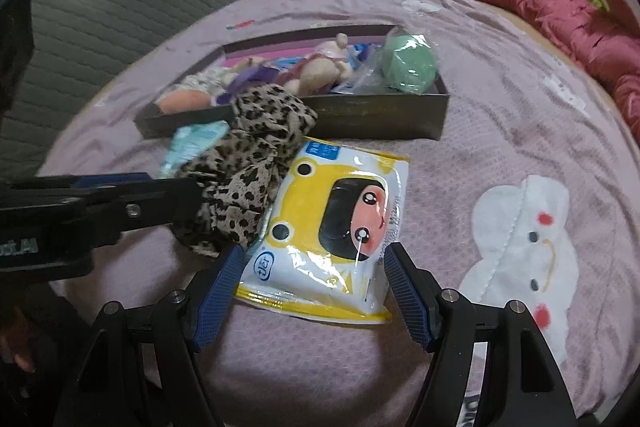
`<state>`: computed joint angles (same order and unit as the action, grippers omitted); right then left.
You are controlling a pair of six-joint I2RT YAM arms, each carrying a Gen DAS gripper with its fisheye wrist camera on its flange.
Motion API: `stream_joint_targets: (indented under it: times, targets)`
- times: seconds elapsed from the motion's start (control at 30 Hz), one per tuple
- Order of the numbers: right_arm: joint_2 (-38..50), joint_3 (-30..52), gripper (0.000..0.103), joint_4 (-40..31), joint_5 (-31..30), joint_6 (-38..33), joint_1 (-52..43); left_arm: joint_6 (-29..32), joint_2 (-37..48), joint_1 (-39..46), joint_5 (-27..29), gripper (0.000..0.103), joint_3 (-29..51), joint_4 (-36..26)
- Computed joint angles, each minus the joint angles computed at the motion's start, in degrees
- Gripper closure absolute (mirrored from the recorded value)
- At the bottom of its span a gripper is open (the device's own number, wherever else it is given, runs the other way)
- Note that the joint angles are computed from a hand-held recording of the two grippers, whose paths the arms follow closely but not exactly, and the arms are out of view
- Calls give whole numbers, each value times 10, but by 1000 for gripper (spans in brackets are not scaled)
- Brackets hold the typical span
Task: Organize soft objects
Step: 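Grasp the leopard-print scrunchie with the left gripper while the right grasps the yellow wipes pack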
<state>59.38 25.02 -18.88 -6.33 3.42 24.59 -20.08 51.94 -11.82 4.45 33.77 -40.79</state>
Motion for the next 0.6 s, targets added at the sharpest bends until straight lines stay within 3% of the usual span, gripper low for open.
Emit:
stream_joint_targets:
  times: [0.33,0.5,0.6]
  targets:
    - [51,8,25,25,-22,-19,-82,-8,37,-21,-3,43,4,42]
    - [70,10,25,49,-17,-31,-78,-5,55,-25,-3,58,9,62]
    - [84,11,25,63,-23,-34,-82,-3,75,-22,2,60,13,73]
